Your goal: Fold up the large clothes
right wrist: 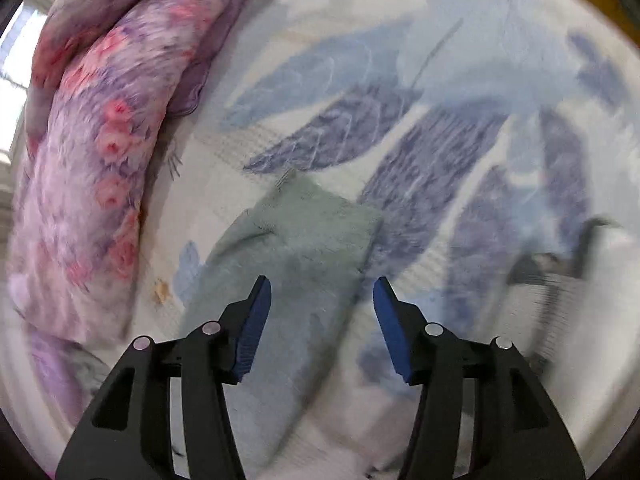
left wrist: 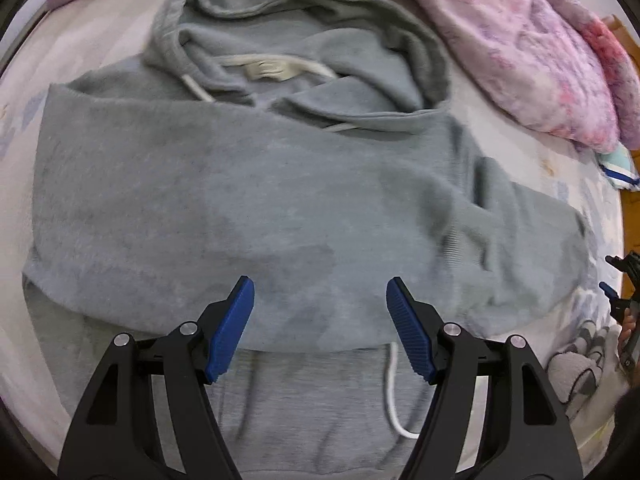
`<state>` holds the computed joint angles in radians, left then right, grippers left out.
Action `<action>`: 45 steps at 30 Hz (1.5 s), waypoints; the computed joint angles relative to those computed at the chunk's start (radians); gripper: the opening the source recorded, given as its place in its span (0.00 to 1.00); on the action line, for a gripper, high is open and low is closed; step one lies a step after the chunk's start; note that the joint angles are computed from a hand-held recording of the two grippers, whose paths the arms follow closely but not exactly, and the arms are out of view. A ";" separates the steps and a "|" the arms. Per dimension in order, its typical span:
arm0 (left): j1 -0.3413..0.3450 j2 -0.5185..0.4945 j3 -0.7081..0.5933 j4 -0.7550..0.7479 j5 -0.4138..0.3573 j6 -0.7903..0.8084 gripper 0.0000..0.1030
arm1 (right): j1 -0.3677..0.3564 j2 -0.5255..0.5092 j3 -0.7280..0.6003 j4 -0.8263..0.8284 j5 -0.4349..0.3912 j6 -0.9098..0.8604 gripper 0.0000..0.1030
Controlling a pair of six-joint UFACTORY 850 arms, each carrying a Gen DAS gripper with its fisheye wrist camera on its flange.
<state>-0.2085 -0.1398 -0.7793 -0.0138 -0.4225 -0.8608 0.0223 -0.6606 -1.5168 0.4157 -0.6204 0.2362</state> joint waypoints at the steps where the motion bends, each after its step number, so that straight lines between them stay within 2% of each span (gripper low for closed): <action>1: 0.005 -0.006 -0.002 -0.019 -0.001 0.025 0.68 | -0.007 -0.026 -0.018 0.022 -0.028 0.009 0.49; 5: 0.014 -0.031 -0.012 -0.074 -0.017 0.100 0.68 | -0.018 -0.077 -0.026 0.163 -0.058 -0.058 0.49; 7: 0.015 -0.019 -0.004 -0.089 -0.002 0.126 0.68 | -0.011 -0.091 -0.026 0.140 -0.041 -0.034 0.50; 10: 0.026 0.009 0.012 -0.147 -0.002 0.217 0.68 | -0.020 -0.079 0.025 0.232 0.022 -0.092 0.46; 11: 0.034 0.021 0.019 -0.158 -0.008 0.239 0.68 | -0.020 -0.069 0.039 0.235 0.042 -0.097 0.25; 12: 0.043 0.039 0.029 -0.157 -0.013 0.246 0.68 | -0.021 -0.055 0.057 0.247 0.063 -0.123 0.10; 15: 0.087 0.100 0.067 -0.177 -0.031 0.262 0.68 | 0.000 0.040 0.134 0.323 0.163 -0.278 0.10; 18: 0.153 0.168 0.109 -0.221 -0.050 0.298 0.68 | 0.085 0.175 0.210 0.283 0.271 -0.426 0.10; 22: 0.278 0.263 0.162 -0.278 -0.069 0.409 0.68 | 0.221 0.328 0.304 0.401 0.347 -0.626 0.10; 25: 0.401 0.323 0.187 -0.337 -0.103 0.521 0.68 | 0.374 0.396 0.328 0.476 0.374 -0.702 0.10; 27: 0.492 0.357 0.195 -0.378 -0.130 0.604 0.68 | 0.482 0.413 0.325 0.582 0.359 -0.775 0.10; 29: 0.567 0.383 0.199 -0.405 -0.157 0.673 0.68 | 0.578 0.396 0.295 0.601 0.349 -0.786 0.10; 31: 0.646 0.407 0.204 -0.426 -0.196 0.743 0.68 | 0.695 0.369 0.262 0.555 0.369 -0.724 0.10; 33: 0.712 0.414 0.208 -0.451 -0.220 0.817 0.70 | 0.775 0.333 0.236 0.572 0.371 -0.697 0.10; 34: 0.738 0.418 0.213 -0.459 -0.228 0.845 0.73 | 0.805 0.317 0.222 0.552 0.365 -0.661 0.10; 36: 0.798 0.424 0.224 -0.469 -0.245 0.898 0.73 | 0.881 0.251 0.164 0.434 0.368 -0.507 0.10; 39: 0.876 0.426 0.244 -0.490 -0.266 0.974 0.73 | 0.956 0.147 0.081 0.272 0.331 -0.303 0.10; 41: 0.918 0.432 0.256 -0.505 -0.276 1.015 0.73 | 0.981 0.091 0.028 0.166 0.284 -0.205 0.11; 44: 0.949 0.434 0.269 -0.529 -0.284 1.064 0.73 | 1.015 0.004 -0.054 0.045 0.211 -0.084 0.11; 45: 0.952 0.437 0.272 -0.522 -0.282 1.065 0.73 | 1.019 -0.007 -0.055 0.049 0.199 -0.077 0.12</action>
<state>0.7439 0.2974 -0.5071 -0.5353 -0.7050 0.2046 1.0411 -0.6678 -1.5720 0.4651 -0.4213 0.1591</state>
